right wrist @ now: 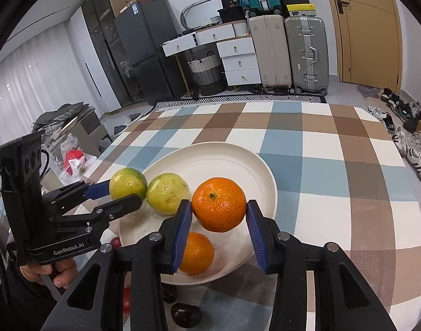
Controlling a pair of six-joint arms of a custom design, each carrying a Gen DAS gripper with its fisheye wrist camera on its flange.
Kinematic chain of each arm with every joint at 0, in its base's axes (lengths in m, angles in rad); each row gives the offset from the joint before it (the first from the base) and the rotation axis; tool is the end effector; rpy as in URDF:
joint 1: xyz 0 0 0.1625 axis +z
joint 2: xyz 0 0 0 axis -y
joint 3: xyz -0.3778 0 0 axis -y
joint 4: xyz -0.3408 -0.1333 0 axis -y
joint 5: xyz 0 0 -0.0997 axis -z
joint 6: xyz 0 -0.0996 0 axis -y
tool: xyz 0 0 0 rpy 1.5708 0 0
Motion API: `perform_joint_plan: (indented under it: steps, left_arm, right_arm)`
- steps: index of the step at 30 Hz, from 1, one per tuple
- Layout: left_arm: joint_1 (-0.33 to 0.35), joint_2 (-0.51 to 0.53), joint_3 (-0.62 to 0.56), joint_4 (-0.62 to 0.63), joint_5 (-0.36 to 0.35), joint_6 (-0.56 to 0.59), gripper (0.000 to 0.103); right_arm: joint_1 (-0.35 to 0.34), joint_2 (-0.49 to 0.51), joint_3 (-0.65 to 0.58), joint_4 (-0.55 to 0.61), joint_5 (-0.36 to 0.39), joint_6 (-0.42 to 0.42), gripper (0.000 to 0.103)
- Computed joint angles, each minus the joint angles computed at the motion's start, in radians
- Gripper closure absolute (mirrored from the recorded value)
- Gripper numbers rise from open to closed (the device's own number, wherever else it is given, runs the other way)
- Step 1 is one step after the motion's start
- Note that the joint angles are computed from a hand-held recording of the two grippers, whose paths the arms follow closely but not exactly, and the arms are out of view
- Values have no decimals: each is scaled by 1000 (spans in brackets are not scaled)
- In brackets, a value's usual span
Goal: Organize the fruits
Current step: 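Carry both fruits onto the white plate and open both tools, then withdraw both open tools from the plate toward the remaining fruits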
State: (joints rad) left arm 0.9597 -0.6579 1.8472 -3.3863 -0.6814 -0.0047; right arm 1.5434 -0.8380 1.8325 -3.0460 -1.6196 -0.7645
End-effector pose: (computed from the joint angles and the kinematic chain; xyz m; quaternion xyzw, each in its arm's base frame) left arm -0.1392 -0.5659 0.0848 0.1300 0.8592 -0.3890 0.3058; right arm 0.1127 -0.5761 0.1155 0.3444 -0.9079 0.2104 0.1136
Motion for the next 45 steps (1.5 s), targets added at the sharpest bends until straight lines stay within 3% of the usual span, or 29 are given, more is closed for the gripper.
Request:
perform_joint_plan:
  steps: [19, 25, 27, 29, 31, 34, 37, 40, 45]
  left_arm:
    - [20, 50, -68, -20, 0, 32, 54]
    - [13, 26, -34, -33, -2, 3, 54]
    - [4, 26, -20, -78, 9, 24, 53]
    - [-6, 15, 1, -97, 7, 29, 50]
    - [-17, 6, 22, -118, 15, 28, 36]
    - [-35, -11, 60, -138, 36, 7, 18]
    - [-53, -35, 108, -154, 47, -22, 14]
    - [-80, -51, 158, -169, 89, -66, 1]
    - [-119, -75, 237, -193, 115, -111, 1]
  right_arm:
    - [-8, 39, -1, -87, 17, 0, 61]
    - [-16, 27, 18, -141, 53, -6, 53]
    - [-18, 23, 27, -167, 49, 0, 41]
    - [-20, 19, 32, -181, 40, 9, 34]
    - [-22, 10, 38, -177, 36, 14, 31]
    - [-20, -7, 56, -176, 22, 25, 15]
    - [-18, -28, 83, -177, 18, 20, 2]
    - [-14, -48, 116, -187, 7, 9, 0]
    - [-4, -60, 156, -217, -53, -14, 0]
